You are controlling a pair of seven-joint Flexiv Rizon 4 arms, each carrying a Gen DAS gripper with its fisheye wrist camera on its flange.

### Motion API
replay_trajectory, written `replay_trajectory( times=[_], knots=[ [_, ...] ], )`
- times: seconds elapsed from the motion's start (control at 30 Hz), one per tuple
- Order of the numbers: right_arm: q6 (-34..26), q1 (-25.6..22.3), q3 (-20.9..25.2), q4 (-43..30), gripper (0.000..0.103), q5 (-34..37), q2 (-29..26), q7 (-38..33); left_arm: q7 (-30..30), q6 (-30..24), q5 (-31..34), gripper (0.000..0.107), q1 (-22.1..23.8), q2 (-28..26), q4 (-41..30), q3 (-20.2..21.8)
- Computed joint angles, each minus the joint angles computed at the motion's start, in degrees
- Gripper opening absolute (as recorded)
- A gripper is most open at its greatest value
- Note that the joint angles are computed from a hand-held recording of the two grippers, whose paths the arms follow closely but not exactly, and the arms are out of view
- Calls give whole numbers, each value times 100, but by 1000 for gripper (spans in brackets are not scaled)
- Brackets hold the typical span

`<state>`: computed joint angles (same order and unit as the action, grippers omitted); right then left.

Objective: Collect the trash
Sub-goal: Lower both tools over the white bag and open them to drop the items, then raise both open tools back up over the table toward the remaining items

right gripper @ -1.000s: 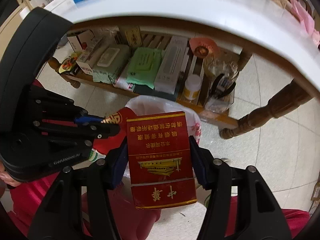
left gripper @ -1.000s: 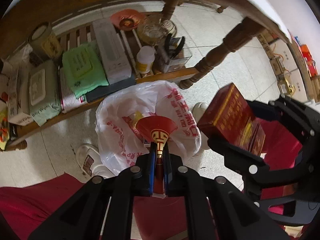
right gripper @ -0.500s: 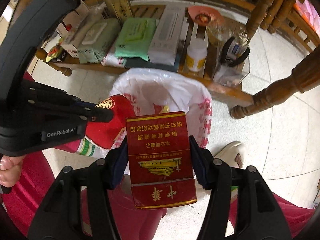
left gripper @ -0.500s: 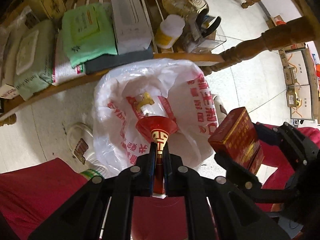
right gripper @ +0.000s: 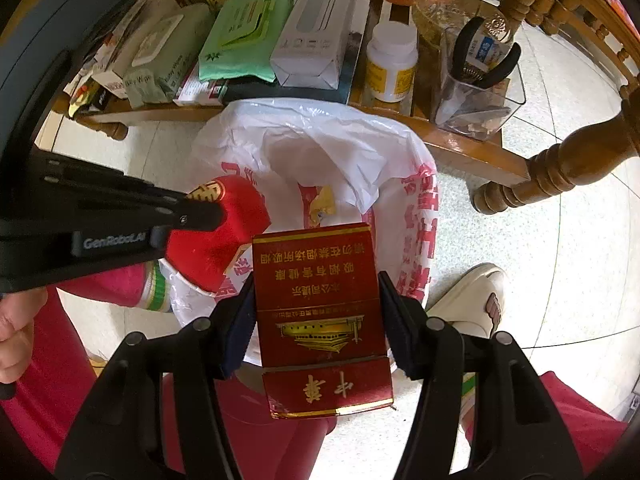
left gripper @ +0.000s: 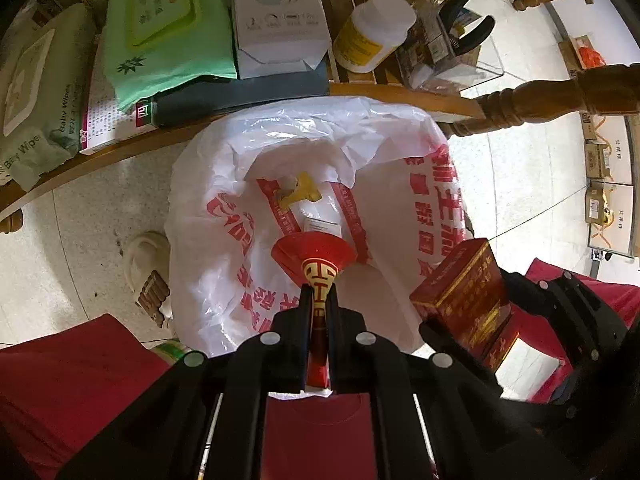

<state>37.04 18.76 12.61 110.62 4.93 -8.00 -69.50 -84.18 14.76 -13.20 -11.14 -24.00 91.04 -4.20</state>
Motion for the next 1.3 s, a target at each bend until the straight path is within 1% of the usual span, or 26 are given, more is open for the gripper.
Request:
replay_trajectory(
  times=[0.27,0.3,0.33,0.37,0.4,0.43,0.47,0.53,0.6,0.77,0.8,0.87,0.93,1.03,1.07,1.17,1.23,1.3],
  knots=[
    [-67,-15,20,-30,57,184,-82,-124,-127,-235,62,8,-22,-175,-155,6],
    [-81,-16,24,-43,57,205,-88,-145,-161,-285,87,9,-29,-194,-184,12],
    [-87,-13,27,-52,58,216,-93,-155,-205,-346,114,12,-33,-220,-224,21],
    [-93,-12,28,-58,66,222,-96,-164,-230,-388,136,24,-39,-244,-252,23],
    [-95,-8,26,-59,71,215,-99,-154,-250,-446,177,40,-45,-269,-293,29],
    [-68,-4,23,-45,76,201,-92,-125,-253,-457,212,45,-55,-276,-310,33],
    [-31,-3,23,-27,76,198,-80,-98,-240,-433,250,49,-65,-274,-317,37],
    [-22,-11,24,-41,76,227,-78,-123,-232,-432,278,51,-71,-264,-335,40],
    [-14,-11,21,-40,76,222,-79,-115,-246,-459,300,55,-79,-255,-354,43],
    [-49,-19,26,-70,76,282,-88,-130,-219,-581,425,57,-122,-231,-439,41],
    [-45,-16,28,-75,76,278,-82,-138,-208,-605,464,59,-136,-217,-459,43],
    [-51,-15,33,-88,79,286,-65,-161,-181,-644,524,61,-152,-170,-476,52],
    [-64,-5,36,-92,82,275,-39,-142,-154,-653,535,62,-152,-103,-449,59],
    [-78,6,44,-56,82,248,87,-93,-154,-642,512,64,-133,77,-322,83],
    [-100,8,49,-29,82,226,171,-76,-164,-644,496,66,-119,177,-249,98],
    [-78,24,60,70,82,159,435,-33,-264,-538,492,68,-90,565,40,158],
    [-23,21,67,151,82,125,724,-20,-394,-485,516,71,-63,838,187,200],
    [35,13,55,200,82,113,1026,32,-529,-393,448,74,-7,1221,392,245]
  ],
)
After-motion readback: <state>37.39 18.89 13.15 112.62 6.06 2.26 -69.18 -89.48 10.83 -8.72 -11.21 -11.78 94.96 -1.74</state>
